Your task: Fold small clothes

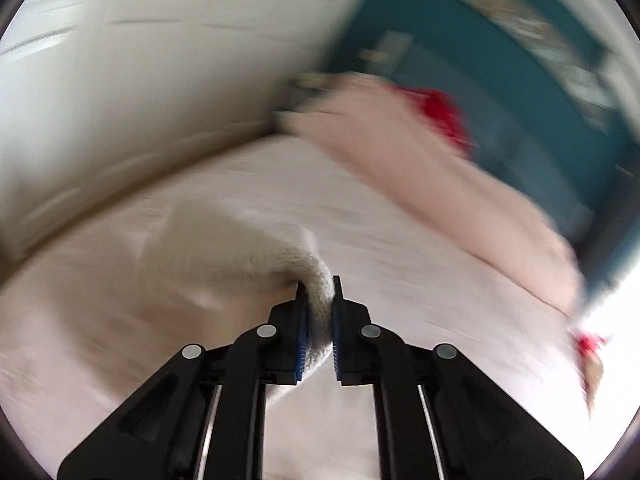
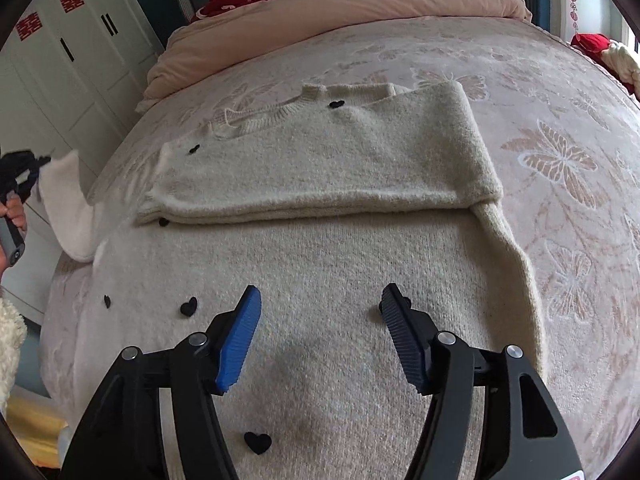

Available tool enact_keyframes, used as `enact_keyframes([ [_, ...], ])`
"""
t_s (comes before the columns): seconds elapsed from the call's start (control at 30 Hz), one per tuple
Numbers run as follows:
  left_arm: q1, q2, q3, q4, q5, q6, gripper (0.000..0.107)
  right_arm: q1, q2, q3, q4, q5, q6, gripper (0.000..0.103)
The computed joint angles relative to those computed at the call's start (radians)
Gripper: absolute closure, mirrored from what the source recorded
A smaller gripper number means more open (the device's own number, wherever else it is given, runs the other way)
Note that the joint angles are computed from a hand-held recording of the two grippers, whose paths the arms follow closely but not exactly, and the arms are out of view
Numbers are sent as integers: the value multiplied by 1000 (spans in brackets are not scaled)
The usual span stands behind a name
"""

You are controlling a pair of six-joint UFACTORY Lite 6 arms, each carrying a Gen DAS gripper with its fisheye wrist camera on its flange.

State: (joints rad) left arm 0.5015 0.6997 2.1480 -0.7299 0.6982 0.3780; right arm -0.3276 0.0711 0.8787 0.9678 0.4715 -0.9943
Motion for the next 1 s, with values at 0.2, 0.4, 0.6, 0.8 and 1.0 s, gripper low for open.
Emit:
enact_keyframes([
  [0.2,-444,-358,-628,-271,-87,223,55,-73,33,23,65,55,-72,41],
  [0.4,-496,-534,-1131,-704,-204,533,49,-134,162,212,54,166,-70,36],
  [0.6,-201,-376,-1038,-667,-138,368,47,-34,509,649,12,238,108,34],
  [0.8,-108,-326,-969,-558,-134,286,47,60,896,1121,-76,303,421,49],
  [1.0,-87,-176,-827,-591,-93,309,95,92,873,1189,25,299,384,95],
])
